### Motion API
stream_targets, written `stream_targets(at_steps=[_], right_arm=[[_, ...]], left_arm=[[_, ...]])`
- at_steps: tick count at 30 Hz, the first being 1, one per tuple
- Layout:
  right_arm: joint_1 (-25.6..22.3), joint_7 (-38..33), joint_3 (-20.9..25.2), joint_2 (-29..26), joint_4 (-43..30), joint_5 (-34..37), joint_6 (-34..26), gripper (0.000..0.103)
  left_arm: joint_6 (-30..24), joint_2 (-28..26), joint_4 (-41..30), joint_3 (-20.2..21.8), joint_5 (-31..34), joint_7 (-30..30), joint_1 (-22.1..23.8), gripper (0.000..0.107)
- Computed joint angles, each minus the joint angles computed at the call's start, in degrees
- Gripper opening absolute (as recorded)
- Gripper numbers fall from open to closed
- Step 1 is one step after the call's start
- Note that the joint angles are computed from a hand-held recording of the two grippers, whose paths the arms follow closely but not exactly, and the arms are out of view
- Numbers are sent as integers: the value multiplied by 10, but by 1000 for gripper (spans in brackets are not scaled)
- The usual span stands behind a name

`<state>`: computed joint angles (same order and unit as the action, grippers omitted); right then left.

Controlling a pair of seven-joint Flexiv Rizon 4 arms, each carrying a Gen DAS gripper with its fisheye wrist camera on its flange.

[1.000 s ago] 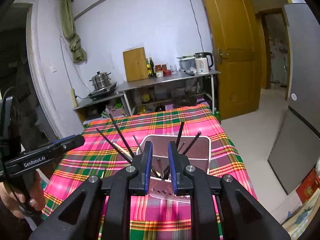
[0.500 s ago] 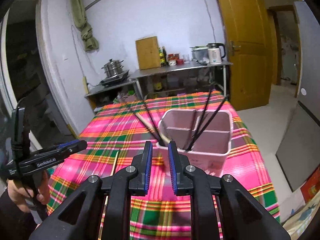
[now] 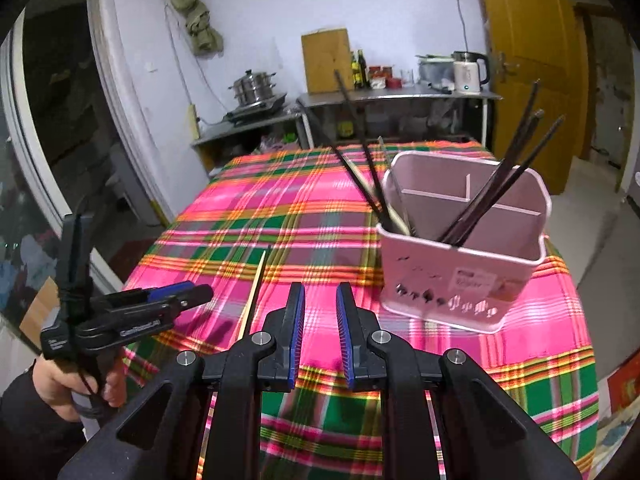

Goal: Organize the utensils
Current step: 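Move both open tools back down to the last pale and black chopsticks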

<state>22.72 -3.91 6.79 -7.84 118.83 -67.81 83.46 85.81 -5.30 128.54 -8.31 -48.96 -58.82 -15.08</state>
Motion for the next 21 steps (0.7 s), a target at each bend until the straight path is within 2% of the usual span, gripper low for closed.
stream_targets(at_steps=[10, 13, 21], right_arm=[[20, -67, 0, -32, -6, 78, 2, 16], [29, -83, -6, -38, -8, 97, 5, 16], [46, -104, -21, -46, -10, 125, 13, 16]], left_arm=[[-22, -70, -43, 15, 158, -127, 27, 37], [-35, -85, -60, 35, 225, -179, 23, 37], [-26, -98, -81, 66, 351, -270, 15, 40]])
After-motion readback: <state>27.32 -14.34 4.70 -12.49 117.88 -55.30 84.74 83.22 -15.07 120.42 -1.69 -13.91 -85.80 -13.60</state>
